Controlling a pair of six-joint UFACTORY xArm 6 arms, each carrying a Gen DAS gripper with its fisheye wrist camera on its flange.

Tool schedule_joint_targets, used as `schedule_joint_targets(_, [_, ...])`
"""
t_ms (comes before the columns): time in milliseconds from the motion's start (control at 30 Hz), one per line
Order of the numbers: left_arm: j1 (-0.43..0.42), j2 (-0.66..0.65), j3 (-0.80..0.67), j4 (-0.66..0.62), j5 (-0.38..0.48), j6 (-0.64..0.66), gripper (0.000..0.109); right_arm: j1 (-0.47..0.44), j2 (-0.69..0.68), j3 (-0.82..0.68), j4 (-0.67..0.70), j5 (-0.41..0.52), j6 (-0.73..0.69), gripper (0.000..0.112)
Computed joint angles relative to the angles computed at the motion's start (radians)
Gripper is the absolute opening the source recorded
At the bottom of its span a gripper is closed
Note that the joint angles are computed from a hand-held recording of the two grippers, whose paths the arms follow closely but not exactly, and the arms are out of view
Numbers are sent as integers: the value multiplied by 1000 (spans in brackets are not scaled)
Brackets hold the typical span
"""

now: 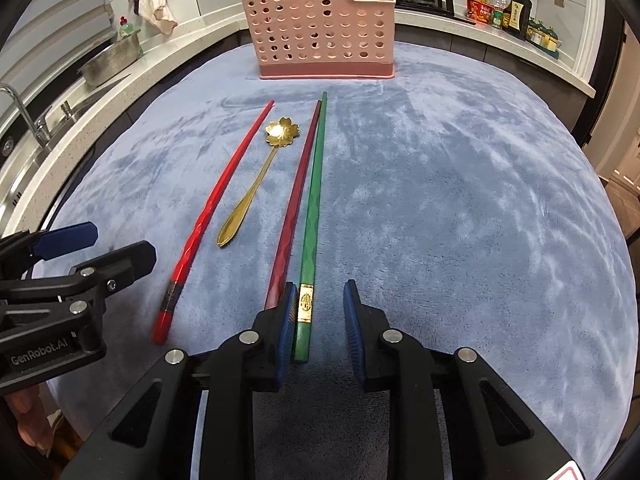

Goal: Organize utensils
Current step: 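Close the left tool on the red chopstick while the right tool grasps the green chopstick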

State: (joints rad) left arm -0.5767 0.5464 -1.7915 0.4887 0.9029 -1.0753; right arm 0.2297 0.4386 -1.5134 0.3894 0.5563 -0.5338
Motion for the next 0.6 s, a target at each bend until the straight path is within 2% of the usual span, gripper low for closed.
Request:
schedule_joint_targets(133, [-2, 3, -1, -9, -17, 13, 73, -9, 4, -8, -4, 7, 9, 7])
schedule_joint_targets(433, [-9, 46, -33, -105, -38, 95, 73, -23, -3, -4, 0, 9, 14, 7])
schedule_joint_targets(600, [1, 36, 2, -149, -69, 87, 65, -30, -13, 8, 0, 7, 16, 7])
